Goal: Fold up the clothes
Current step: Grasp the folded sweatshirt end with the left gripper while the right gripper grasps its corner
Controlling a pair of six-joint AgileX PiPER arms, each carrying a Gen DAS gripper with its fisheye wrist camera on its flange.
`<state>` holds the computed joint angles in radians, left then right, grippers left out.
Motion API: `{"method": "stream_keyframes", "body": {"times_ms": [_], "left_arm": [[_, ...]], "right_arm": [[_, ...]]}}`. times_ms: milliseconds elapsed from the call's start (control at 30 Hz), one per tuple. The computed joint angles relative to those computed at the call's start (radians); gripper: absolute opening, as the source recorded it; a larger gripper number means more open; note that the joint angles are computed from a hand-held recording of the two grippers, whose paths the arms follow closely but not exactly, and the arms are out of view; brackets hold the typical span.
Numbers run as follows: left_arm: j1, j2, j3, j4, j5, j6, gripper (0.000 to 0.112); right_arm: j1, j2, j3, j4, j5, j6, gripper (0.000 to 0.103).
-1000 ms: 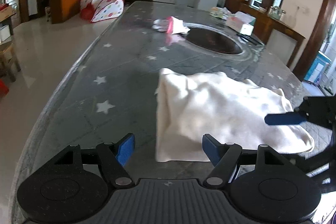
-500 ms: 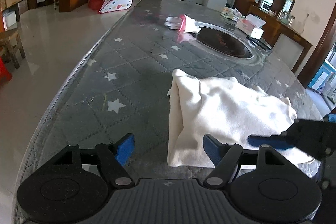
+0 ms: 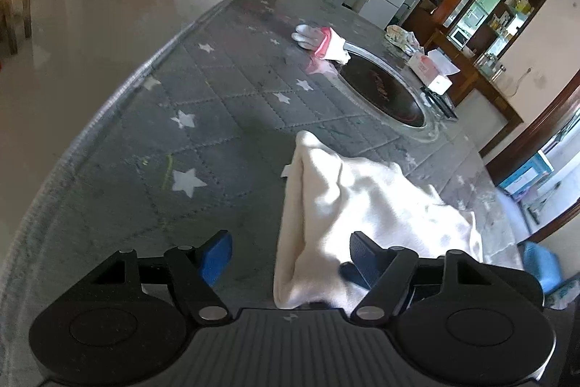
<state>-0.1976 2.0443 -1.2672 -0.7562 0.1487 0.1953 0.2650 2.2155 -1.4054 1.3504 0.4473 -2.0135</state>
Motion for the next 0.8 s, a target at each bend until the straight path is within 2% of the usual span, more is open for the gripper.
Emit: {"method": "stream_keyframes", "body": {"times_ms": [33, 133, 233, 367, 467, 500, 533, 633, 733, 800], "left_arm": [[0.004, 0.005, -0.008, -0.044, 0.01, 0.036, 0.074], [0.017, 0.023, -0.031, -0.147, 0.041, 0.105, 0.074], [0.032, 0.04, -0.05, -0.259, 0.079, 0.165, 0.074], [0.053, 0.071, -0.081, -0.457, 0.154, 0.282, 0.075], [0.046, 0.105, -0.137, -0.447, 0.198, 0.244, 0.072], [0.041, 0.117, -0.154, -0.431, 0.207, 0.222, 0.064], [0.037, 0.129, -0.171, -0.417, 0.216, 0.204, 0.052], [0.032, 0.16, -0.195, -0.457, 0.232, 0.221, 0.033], [0.02, 0.161, -0.182, -0.466, 0.208, 0.225, 0.023], [0.016, 0.158, -0.173, -0.469, 0.195, 0.226, 0.022]], "right_arm": [[-0.01, 0.006, -0.02, -0.03, 0.024, 0.056, 0.01], [-0.053, 0.029, -0.091, -0.12, 0.12, 0.239, 0.007], [-0.098, 0.043, -0.144, -0.146, 0.215, 0.347, 0.007], [-0.139, 0.044, -0.17, -0.136, 0.291, 0.39, 0.007], [-0.158, 0.028, -0.149, -0.117, 0.321, 0.366, 0.006], [-0.163, 0.021, -0.139, -0.111, 0.33, 0.356, 0.006], [-0.168, 0.016, -0.13, -0.106, 0.338, 0.348, 0.006], [-0.18, 0.005, -0.105, -0.095, 0.354, 0.327, 0.006], [-0.188, 0.009, -0.098, -0.099, 0.364, 0.323, 0.008], [-0.203, 0.014, -0.094, -0.098, 0.379, 0.329, 0.016]]}}
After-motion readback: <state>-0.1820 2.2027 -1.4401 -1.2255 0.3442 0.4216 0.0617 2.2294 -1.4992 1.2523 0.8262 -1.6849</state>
